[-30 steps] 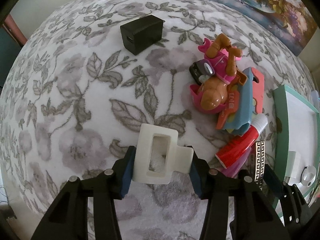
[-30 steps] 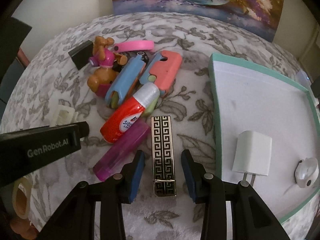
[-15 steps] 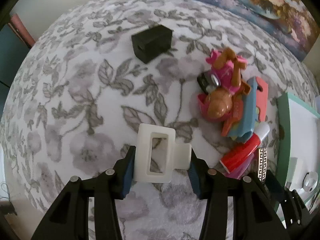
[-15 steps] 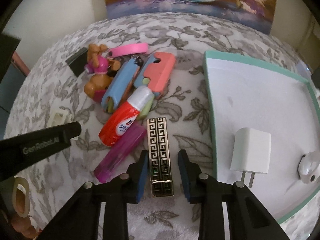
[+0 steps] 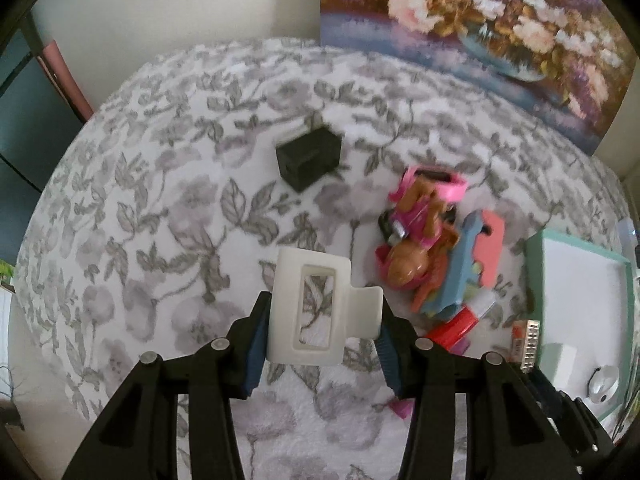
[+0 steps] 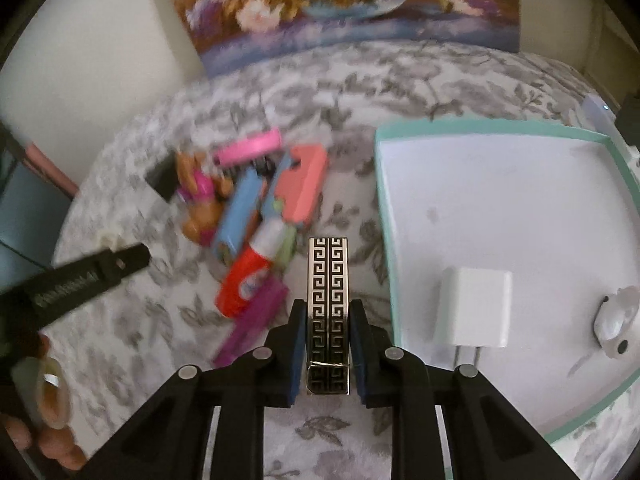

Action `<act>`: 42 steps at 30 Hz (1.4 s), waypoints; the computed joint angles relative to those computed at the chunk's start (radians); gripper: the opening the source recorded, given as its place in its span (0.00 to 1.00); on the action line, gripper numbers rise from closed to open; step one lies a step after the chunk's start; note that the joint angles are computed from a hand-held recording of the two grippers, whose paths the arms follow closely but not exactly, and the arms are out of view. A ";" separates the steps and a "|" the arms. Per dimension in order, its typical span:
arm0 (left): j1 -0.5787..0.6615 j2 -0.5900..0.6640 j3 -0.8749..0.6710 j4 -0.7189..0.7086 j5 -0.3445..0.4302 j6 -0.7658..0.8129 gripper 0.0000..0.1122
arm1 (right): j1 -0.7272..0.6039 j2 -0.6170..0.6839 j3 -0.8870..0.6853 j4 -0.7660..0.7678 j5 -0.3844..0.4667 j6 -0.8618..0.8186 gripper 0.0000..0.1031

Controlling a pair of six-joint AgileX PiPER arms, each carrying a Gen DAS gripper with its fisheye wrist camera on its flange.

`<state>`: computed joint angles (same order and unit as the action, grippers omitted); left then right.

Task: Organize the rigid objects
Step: 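Lower the clip into the tray with the left tool while the right tool releases the patterned box there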

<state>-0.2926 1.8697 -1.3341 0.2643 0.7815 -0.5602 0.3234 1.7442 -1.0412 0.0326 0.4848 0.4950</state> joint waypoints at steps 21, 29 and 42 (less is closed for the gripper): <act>-0.256 -0.002 -0.091 0.034 0.001 -0.024 0.44 | -0.349 -0.210 0.162 0.032 -0.058 -0.089 0.21; -0.388 0.094 -0.196 0.031 0.015 0.032 0.44 | -0.450 -0.236 0.203 0.114 -0.071 -0.211 0.22; -0.428 0.212 -0.279 0.051 -0.100 0.063 0.44 | -0.509 -0.206 0.210 0.210 -0.090 -0.324 0.22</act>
